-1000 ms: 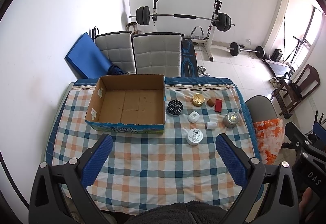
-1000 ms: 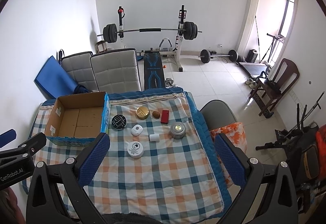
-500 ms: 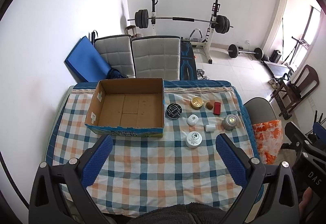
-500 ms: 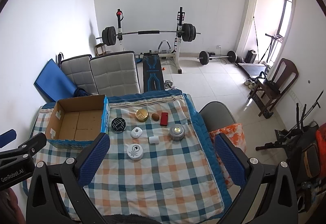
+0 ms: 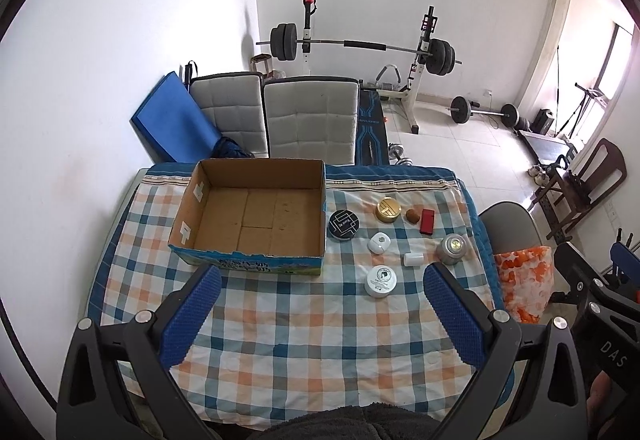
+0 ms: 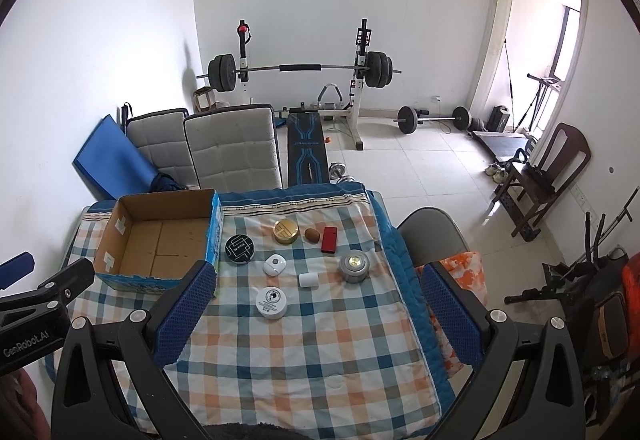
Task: Organize rigid objects
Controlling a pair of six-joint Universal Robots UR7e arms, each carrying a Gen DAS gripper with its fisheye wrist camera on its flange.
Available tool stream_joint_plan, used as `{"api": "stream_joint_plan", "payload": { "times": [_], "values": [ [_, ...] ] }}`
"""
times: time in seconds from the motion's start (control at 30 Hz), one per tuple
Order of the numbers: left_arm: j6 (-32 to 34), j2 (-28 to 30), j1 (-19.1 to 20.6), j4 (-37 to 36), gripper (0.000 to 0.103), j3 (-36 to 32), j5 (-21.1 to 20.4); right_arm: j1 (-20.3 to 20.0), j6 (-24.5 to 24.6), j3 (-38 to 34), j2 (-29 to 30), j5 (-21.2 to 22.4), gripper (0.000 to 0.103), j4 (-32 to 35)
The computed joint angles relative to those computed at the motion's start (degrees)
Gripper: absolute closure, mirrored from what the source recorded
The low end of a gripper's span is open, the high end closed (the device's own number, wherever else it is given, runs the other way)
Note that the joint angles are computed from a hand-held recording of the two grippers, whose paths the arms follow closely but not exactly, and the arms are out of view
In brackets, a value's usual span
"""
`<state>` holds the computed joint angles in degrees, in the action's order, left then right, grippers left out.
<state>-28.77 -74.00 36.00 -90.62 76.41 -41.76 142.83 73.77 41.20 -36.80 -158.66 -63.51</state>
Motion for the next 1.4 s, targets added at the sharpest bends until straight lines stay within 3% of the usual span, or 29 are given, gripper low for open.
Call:
{"api": "stream_joint_plan", "payload": {
  "times": [0.63,0.87,1.1,1.2,1.4],
  "values": [
    [-0.4,-0.5,0.4,0.0,0.000,0.7,0.0,-0.6,-1.7,1.5,-0.5,0.6,0.000,-2.5],
    [1.4,0.8,1.4,-1.0,0.000,0.3,-2.0,-2.7,-1.5,6.2,-3.4,2.6,0.000,-5.4],
    [5.9,9.8,5.7,-2.8,0.000,-3.9,-6.7,-10.2,-5.9,14.7,-8.9,9.1,0.000,-12.1],
    [6.6,15.9,8.3,0.0,0.000,-8.6,-8.9,-14.7,-9.4,18.5,-10.7,12.0,0.000,-15.6],
    [2.0,29.0,13.7,9.6,0.000,-18.7,-11.6,-25.2,-18.2,23.3,-11.1,17.7,0.000,-23.2]
  ]
}}
